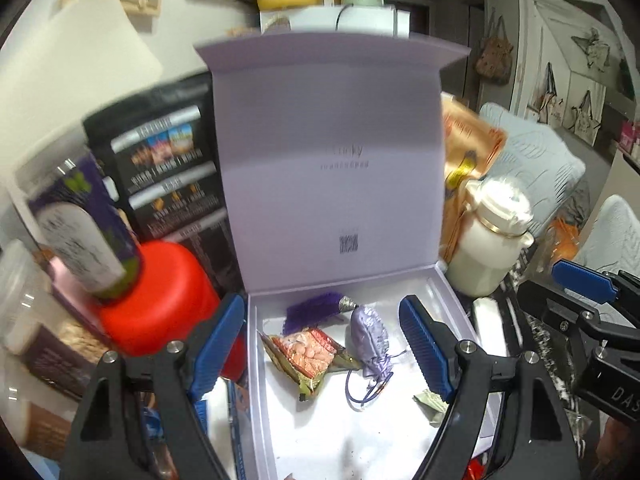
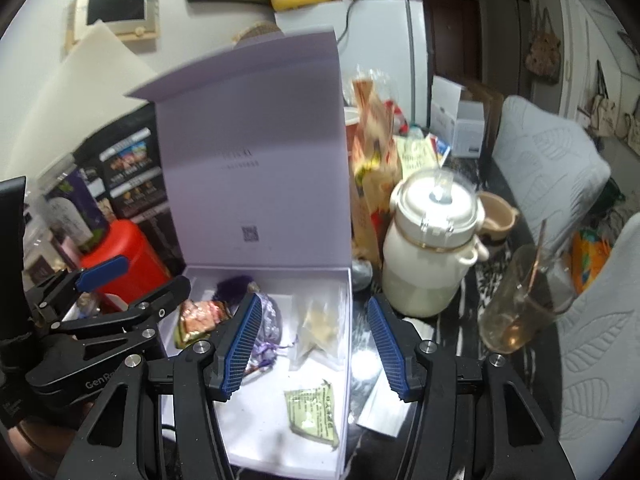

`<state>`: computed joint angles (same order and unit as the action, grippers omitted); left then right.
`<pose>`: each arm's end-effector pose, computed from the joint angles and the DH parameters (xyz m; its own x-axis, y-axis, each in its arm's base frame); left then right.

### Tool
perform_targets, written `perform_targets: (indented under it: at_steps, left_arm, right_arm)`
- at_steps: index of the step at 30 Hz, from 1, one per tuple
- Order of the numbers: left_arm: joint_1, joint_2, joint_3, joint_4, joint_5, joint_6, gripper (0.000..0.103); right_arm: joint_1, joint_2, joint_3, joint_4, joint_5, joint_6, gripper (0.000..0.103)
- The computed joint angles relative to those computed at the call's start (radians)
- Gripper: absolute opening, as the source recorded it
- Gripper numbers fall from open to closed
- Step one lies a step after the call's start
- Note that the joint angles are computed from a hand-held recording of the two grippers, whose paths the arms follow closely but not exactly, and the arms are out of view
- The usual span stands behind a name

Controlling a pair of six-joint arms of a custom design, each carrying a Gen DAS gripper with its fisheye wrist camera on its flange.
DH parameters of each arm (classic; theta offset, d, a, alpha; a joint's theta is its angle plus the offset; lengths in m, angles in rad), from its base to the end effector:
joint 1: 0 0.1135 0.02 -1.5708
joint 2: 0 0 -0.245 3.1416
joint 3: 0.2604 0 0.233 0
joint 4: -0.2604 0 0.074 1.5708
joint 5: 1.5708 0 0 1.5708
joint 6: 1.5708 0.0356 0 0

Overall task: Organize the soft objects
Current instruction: 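Open both grippers to release the items inside the box, then withdraw both grippers from the box back over the table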

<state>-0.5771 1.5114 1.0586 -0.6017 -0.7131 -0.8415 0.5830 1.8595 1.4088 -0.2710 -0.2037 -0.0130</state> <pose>0.2507 -0.1354 0.2257 -0.5915 -0.2878 -0.7532 -0.4488 0.8936 0.0110 0.3302 0.2264 0.2324 -0.5428 -0.3732 -0.7524 -0.6730 0.7292 0.1239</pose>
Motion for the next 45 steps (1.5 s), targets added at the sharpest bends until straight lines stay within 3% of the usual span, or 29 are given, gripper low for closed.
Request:
perform_targets:
  at_steps: [9, 12, 14, 15, 27, 40, 45]
  left_arm:
    - [-0.155, -0.134, 0.076, -0.234, -0.158, -0.110, 0.080]
    - [-0.202, -0.147, 0.093, -0.275, -0.199, -0.141, 0.086]
    - [-0.253, -0.153, 0.116, -0.337, -0.244, -0.195, 0.099]
    - [-0.279, -0.154, 0.126, -0.371, -0.269, -0.226, 0.100]
    - [-0.582, -0.088, 0.268, -0.812, -0.381, -0.640, 0.101]
    - [-0.857, -0.023, 0.237, -0.956, -0.366, -0.928, 0.101]
    - [-0.906, -0.027, 0.195, -0.931, -0.336, -0.975, 0.101]
  right_arm:
    - [0.007, -0.222, -0.141, 0.036, 0.005, -0.007, 0.057]
    - [0.009, -0.310, -0.198, 0.047, 0.008, -0.009, 0.060]
    - [0.013, -0.371, -0.234, 0.049, 0.010, -0.010, 0.060]
    - [0.015, -0.399, -0.252, 0.052, 0.012, -0.011, 0.061]
    - [0.024, -0.769, -0.491, 0.032, 0.022, 0.000, 0.077]
    - [0.084, -1.080, -0.701, -0.081, 0.140, 0.057, 0.079]
    - [0.118, -1.145, -0.771, -0.102, 0.174, 0.086, 0.079]
